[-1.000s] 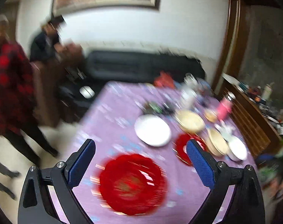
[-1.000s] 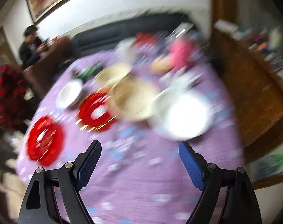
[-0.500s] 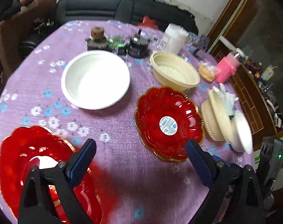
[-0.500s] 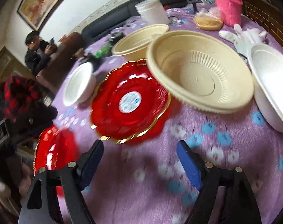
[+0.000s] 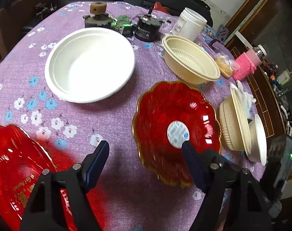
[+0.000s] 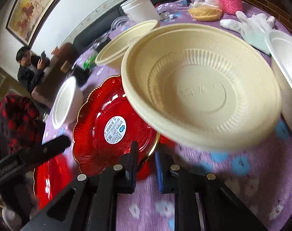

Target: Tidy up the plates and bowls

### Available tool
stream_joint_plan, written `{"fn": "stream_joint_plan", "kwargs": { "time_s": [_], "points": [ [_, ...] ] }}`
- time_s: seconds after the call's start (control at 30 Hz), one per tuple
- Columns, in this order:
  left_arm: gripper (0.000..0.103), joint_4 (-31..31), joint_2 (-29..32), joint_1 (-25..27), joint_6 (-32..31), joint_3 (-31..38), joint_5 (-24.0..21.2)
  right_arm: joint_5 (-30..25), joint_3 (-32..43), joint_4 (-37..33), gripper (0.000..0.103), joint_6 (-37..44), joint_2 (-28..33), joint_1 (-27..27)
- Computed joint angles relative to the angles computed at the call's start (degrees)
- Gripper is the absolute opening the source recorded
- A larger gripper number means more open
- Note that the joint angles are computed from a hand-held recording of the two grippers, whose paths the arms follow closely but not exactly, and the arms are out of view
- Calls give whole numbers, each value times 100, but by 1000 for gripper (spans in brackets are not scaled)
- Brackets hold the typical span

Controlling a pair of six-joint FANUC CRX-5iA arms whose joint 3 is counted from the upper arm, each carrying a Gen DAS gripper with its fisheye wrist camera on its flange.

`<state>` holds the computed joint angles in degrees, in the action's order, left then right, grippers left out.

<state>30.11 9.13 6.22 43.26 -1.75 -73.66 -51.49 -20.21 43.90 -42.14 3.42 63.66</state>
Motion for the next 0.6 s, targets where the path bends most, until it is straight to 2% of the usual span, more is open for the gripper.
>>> {"fn": "stream_joint_plan", "kwargs": {
  "time_s": [0.2,0.33,0.43,0.6],
  "points": [
    [77,-219,-2,-187,43,-34,-51,-20,-147,-440,17,167,-332,346],
    [59,-557,-34,-439,5,-90,-82,-83,-296,-345,17,-46,-425,459],
    [58,-737,-291,-577,-140,-334,345,-23,-371,-277,17,-175,-445,453],
    [34,-867,-453,-578,-144,-495,640,-178,-316,-114,19,-230,-314,478]
  ]
}}
